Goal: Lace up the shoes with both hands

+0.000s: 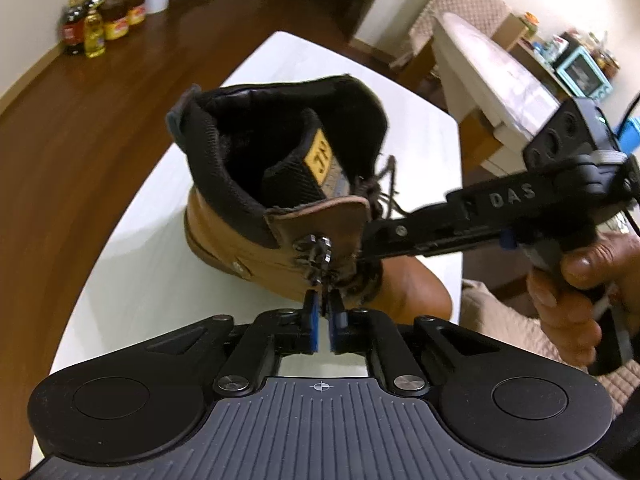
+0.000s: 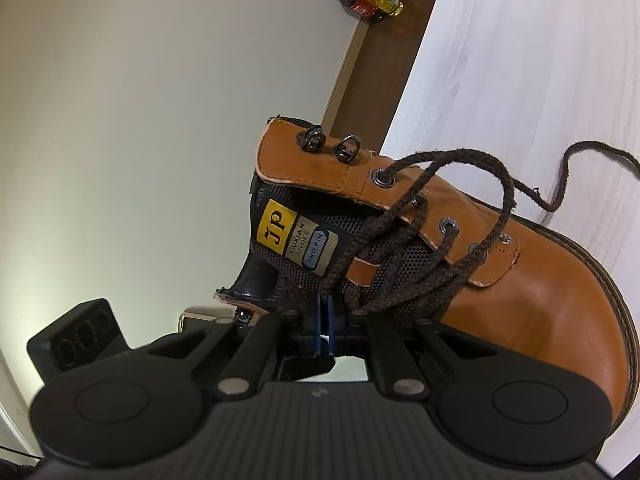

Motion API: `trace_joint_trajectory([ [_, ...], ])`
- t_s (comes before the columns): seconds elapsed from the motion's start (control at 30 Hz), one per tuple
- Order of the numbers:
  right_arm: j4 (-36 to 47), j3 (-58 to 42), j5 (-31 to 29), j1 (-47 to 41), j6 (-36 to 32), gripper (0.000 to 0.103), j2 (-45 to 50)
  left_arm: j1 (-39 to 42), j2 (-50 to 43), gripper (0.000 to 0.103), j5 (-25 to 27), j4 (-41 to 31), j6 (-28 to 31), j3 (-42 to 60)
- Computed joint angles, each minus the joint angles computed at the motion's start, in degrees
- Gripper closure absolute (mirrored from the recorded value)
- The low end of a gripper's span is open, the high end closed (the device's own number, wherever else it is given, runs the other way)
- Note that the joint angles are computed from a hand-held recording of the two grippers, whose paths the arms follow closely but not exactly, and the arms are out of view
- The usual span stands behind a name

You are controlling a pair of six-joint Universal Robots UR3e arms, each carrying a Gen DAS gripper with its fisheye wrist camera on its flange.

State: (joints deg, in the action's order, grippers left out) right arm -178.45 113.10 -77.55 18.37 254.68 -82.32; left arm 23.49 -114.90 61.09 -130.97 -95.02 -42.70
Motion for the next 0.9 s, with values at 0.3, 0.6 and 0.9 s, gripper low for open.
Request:
trace_joint_trajectory([
  [0.3, 3.25, 5.75, -2.91, -0.75, -1.28, 0.090, -9.53, 9.06, 8.71, 0.101, 9.37, 4.69, 8.30, -6.72],
  [0.6, 15.02, 19.85, 0.97, -9.11, -6.73, 0.090, -29.20, 20.47, 19.60, 0.101, 19.95, 27.26, 6.38, -24.55],
  [0.9, 29.94, 20.38, 15.33, -20.77, -22.33, 0.090, -39.64, 31.50, 30.10, 0.100, 21.82, 35.31, 7.32, -39.66],
])
